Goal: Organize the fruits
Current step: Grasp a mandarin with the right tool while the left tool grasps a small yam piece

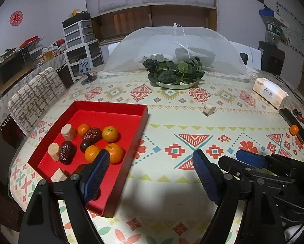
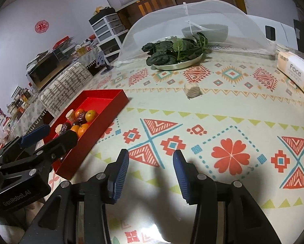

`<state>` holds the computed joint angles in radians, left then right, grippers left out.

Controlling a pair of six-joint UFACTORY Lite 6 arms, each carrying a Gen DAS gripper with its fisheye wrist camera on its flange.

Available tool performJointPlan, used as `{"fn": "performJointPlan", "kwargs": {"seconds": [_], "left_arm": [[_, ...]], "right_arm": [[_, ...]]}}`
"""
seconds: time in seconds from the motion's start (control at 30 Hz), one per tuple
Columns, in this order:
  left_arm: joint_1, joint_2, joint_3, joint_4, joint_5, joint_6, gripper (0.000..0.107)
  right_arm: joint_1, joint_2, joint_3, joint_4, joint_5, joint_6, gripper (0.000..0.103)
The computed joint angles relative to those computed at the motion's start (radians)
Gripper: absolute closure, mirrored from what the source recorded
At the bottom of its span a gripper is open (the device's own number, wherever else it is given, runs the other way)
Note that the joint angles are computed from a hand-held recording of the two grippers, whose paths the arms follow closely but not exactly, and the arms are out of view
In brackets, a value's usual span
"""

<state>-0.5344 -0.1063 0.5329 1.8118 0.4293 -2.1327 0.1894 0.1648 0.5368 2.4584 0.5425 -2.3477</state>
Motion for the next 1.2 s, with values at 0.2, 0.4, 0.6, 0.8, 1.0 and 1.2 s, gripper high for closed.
{"fn": "performJointPlan", "kwargs": {"seconds": [0.2, 0.4, 0.6, 0.8, 1.0, 1.2], "left_arm": [[-0.012, 0.043, 0.024, 0.004, -0.003, -0.012, 0.024], [-0.014, 0.094, 0.054, 0.043, -0.025, -0.055, 0.024], [0.023, 0.101, 0.049, 0.247, -0.109, -0.243, 0.024], [0.046, 0.107, 0.046, 0.430, -0.136, -0.415, 0.024], [0.075, 0.133, 0.052, 0.660, -0.167, -0.654, 0.024], [0.056, 0.150, 0.067, 0.624, -0.170, -0.626, 0.024]], "right_arm": [[-0.026, 0.014, -0.005, -0.025, 0.019, 0.009, 0.053], [-0.073, 0.043, -0.007, -0.059, 0.041, 0.019, 0.053], [-0.202, 0.030, -0.043, -0.131, 0.066, 0.031, 0.053], [-0.661, -0.003, -0.047, -0.373, 0.143, 0.157, 0.053], [-0.934, 0.096, 0.126, -0.391, 0.053, 0.130, 0.053], [-0.879, 0.225, 0.282, -0.289, -0.076, 0.032, 0.053]]}}
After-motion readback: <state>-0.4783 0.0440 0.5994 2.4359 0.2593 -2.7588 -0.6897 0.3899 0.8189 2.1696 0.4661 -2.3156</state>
